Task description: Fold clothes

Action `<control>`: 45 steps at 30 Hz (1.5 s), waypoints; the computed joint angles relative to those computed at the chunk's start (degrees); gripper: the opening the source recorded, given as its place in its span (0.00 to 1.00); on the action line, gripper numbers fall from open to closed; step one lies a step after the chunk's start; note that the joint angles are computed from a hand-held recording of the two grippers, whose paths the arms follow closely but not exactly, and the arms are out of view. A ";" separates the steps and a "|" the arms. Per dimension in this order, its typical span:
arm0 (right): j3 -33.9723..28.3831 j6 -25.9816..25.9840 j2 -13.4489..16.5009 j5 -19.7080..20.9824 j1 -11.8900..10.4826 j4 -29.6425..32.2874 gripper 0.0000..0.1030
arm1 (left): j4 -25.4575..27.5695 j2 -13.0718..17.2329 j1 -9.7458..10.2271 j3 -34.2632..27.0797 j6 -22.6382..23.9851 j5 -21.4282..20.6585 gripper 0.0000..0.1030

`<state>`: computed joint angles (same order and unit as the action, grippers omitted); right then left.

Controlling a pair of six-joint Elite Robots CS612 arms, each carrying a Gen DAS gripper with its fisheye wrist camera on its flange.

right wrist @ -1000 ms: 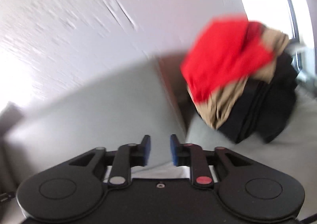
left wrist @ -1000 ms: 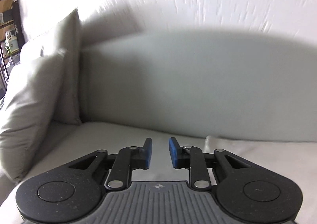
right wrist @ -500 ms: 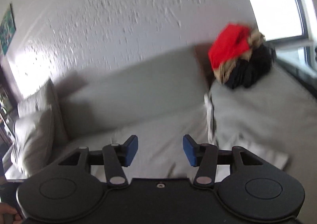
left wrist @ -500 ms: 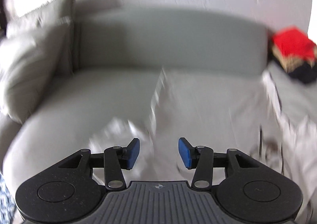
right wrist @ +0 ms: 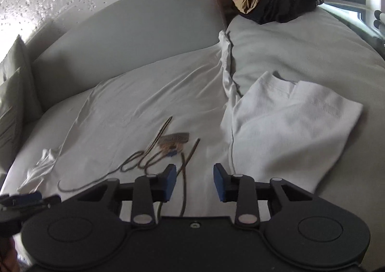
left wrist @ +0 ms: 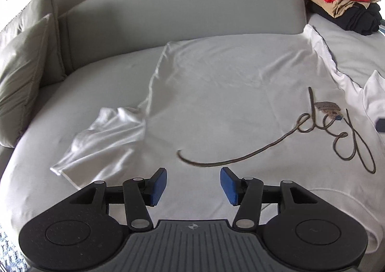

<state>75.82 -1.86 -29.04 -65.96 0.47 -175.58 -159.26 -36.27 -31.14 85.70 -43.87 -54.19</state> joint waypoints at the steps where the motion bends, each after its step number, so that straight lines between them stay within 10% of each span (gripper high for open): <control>1: -1.32 1.83 0.75 0.39 -0.05 0.80 0.28 | 0.26 0.22 0.11 -0.45 -0.35 -0.68 0.50; 18: -22.35 18.35 12.73 1.56 1.66 7.34 0.17 | -0.18 1.22 1.61 -2.07 -3.01 -5.93 0.58; 23: -25.01 12.11 13.81 -4.65 3.01 11.76 0.00 | -0.29 1.28 1.94 -2.21 -2.62 -6.72 0.60; 31: -15.27 -4.59 8.33 -17.81 4.04 11.78 0.00 | -0.21 0.74 1.99 -1.43 -2.54 -7.02 0.61; 38: 2.21 -3.68 0.21 -3.01 0.43 -4.55 0.11 | -1.13 -0.67 1.15 1.23 -2.43 -6.00 0.60; 45: 6.31 -12.60 -2.59 7.10 -0.55 6.22 0.14 | -0.71 -1.68 0.22 3.04 0.03 -5.95 0.61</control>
